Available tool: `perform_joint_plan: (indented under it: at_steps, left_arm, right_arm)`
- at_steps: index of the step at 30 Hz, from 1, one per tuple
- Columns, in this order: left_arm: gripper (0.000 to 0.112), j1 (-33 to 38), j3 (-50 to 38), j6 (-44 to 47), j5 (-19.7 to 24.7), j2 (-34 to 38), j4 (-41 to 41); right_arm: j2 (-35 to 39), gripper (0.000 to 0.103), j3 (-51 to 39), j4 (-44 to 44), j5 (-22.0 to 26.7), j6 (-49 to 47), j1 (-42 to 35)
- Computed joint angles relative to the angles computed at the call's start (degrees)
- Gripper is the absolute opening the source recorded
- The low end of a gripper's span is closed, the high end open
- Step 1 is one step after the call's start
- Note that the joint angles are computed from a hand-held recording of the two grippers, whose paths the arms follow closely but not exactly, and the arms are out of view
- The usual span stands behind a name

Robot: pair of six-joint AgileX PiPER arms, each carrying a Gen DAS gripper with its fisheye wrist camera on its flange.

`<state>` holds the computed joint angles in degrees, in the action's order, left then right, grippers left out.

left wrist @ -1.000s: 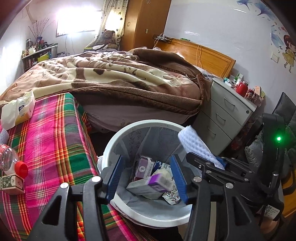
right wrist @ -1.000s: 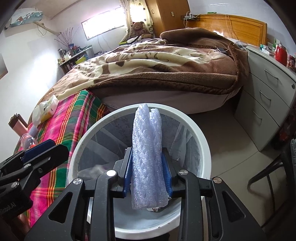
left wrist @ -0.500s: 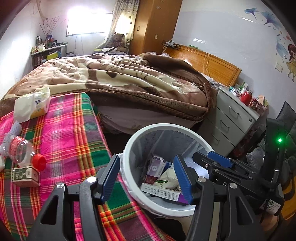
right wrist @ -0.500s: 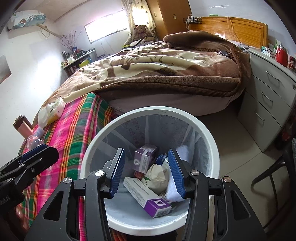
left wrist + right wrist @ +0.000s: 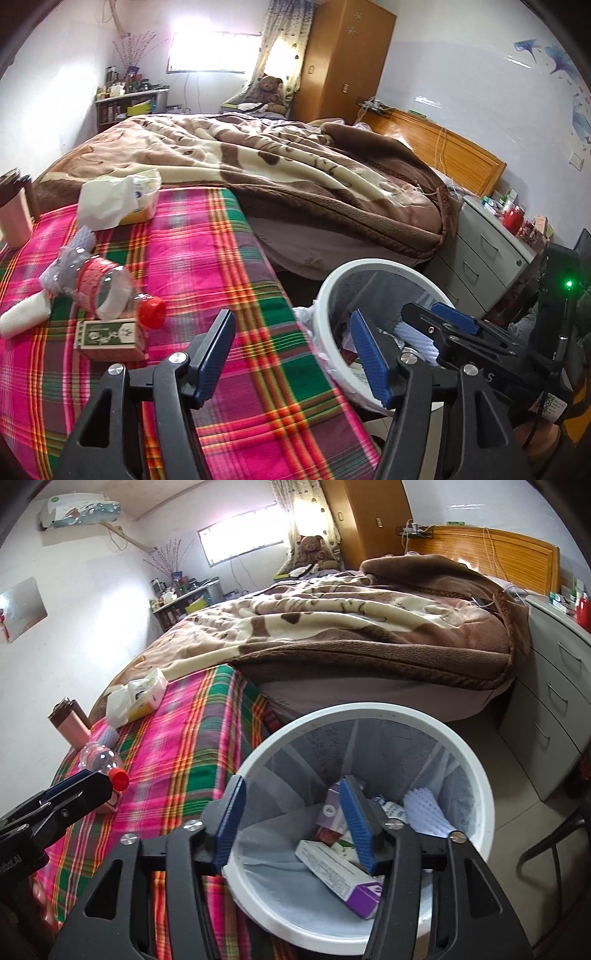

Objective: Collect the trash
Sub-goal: 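Move both tools back over the trash on the bed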

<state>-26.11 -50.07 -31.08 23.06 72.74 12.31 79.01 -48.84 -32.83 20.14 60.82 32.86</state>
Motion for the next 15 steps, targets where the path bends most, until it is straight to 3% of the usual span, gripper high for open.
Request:
perform_joint_plan:
  at_steps: [8,15]
  left_arm:
    - [0.068,10.44,4.68,10.72,-1.59,-2.66,-10.48]
    - [0.072,17.88,7.42,16.03,-1.74,-3.60,-14.40]
  right_arm:
    - [4.35,0.062,-4.01,0.66,-1.10,-0.73,2.99]
    - [8.34,0.062,-8.02,3.00,-1.17,-3.91,5.01]
